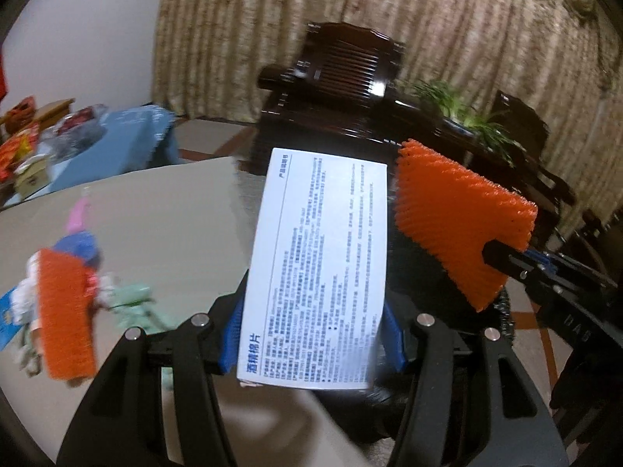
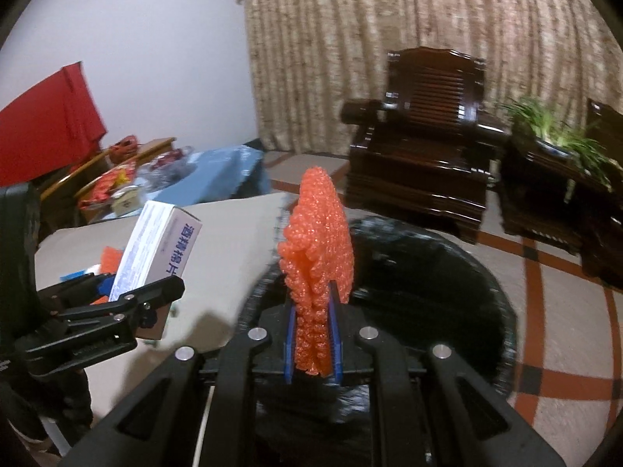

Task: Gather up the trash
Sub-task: 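Carry both items to the black bin and open both grippers to drop them, then grasp an orange mesh sleeve with the left gripper while the right gripper grasps green gloves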

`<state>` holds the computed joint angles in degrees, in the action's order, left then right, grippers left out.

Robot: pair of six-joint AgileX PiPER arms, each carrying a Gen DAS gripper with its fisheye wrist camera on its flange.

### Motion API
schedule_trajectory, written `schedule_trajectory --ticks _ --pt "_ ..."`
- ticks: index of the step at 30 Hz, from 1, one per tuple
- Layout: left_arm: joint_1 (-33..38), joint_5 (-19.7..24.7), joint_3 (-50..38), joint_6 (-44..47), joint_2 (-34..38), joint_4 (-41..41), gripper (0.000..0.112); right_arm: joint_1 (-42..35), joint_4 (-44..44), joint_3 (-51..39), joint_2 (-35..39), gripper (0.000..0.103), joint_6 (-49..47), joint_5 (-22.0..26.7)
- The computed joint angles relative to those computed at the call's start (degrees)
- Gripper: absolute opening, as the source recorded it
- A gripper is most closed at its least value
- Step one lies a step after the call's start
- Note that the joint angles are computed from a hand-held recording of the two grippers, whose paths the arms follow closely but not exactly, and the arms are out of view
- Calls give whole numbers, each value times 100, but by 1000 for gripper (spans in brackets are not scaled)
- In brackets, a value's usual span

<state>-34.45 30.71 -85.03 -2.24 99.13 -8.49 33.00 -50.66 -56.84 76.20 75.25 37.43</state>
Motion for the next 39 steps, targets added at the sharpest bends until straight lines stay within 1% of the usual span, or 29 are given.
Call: schedule_trajectory --ticks 3,4,6,8,10,11,13,14,16,17,18,19,21,27,31,35,39 --pt "-205 97 -408 121 364 -112 56 -197 -12 259 -137 14 89 47" --pt "-279 127 -564 189 500 -202 56 -272 -49 367 -178 16 146 72" --pt "-395 202 -865 257 758 -316 56 -411 -35 449 -206 17 114 81" --pt "-471 313 -1188 466 1042 -561 57 -580 28 547 -259 21 65 70" --pt "-469 398 -1345 745 1218 -898 67 -654 35 682 -369 38 155 132" --pt "-462 378 -1323 829 1244 -996 71 -662 5 736 -419 42 218 167" --pt "-449 299 -1223 787 1221 -899 74 -655 -85 808 -500 60 339 215" --pt "-434 257 -1136 745 1170 -838 76 -639 -119 782 -486 65 373 237" --pt "-365 128 -870 582 990 -654 81 -485 -326 762 -485 86 604 374" --pt "-320 57 -721 541 880 -594 83 -413 -368 633 -385 91 661 445" --pt "-265 -34 -518 468 724 -486 87 -320 -418 578 -350 98 751 500" --pt "-204 -143 -286 281 531 -247 89 -325 -419 556 -339 97 755 452" --pt "-89 -276 20 1 256 108 90 -285 -354 418 -222 97 703 365" --pt "543 -379 804 -618 -526 953 91 126 -422 -200 348 97 635 163" --pt "1045 -410 1246 -1250 -966 1733 91 375 -369 -761 882 97 453 -58" --pt "1596 -465 1541 -1468 -1136 2080 91 587 -258 -1318 1415 97 181 -259" --pt "2069 -526 1698 -1347 -1131 2067 91 753 -9 -1932 1977 97 -269 -441"
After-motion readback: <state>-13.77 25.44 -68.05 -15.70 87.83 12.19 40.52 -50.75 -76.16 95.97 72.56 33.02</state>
